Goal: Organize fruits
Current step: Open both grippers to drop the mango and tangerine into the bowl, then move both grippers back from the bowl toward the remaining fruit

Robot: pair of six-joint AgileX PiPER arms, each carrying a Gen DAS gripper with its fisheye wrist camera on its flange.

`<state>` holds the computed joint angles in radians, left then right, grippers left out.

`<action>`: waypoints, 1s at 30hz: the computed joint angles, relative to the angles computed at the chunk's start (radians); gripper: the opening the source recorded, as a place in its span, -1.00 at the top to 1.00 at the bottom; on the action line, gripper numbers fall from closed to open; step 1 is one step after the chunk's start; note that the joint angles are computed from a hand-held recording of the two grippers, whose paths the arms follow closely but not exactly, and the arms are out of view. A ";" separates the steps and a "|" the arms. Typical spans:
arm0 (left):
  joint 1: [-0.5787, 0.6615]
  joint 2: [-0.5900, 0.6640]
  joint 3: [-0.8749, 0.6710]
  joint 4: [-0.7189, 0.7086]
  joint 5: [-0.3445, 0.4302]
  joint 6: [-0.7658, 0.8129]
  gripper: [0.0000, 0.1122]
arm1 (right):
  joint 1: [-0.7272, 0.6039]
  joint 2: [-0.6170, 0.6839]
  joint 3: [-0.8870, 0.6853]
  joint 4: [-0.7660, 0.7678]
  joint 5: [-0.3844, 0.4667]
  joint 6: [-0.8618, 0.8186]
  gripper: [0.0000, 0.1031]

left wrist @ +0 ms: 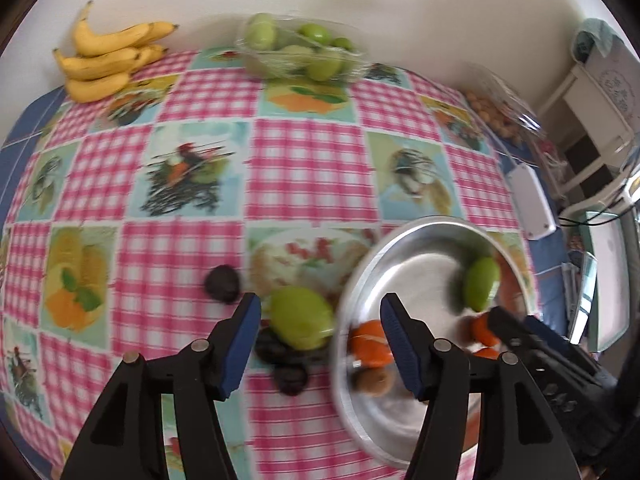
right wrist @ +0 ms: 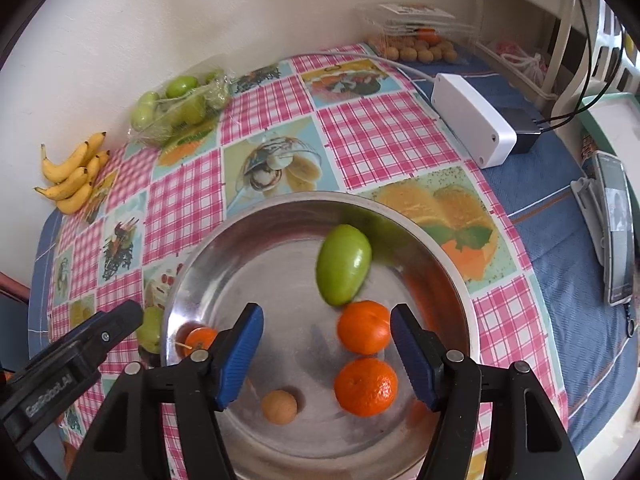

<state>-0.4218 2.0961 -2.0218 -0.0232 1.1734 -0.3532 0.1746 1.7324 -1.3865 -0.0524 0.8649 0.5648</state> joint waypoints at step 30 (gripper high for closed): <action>0.101 -0.149 0.340 0.108 -0.165 -0.062 -0.60 | 0.093 0.075 -0.028 -0.074 0.030 0.065 -0.91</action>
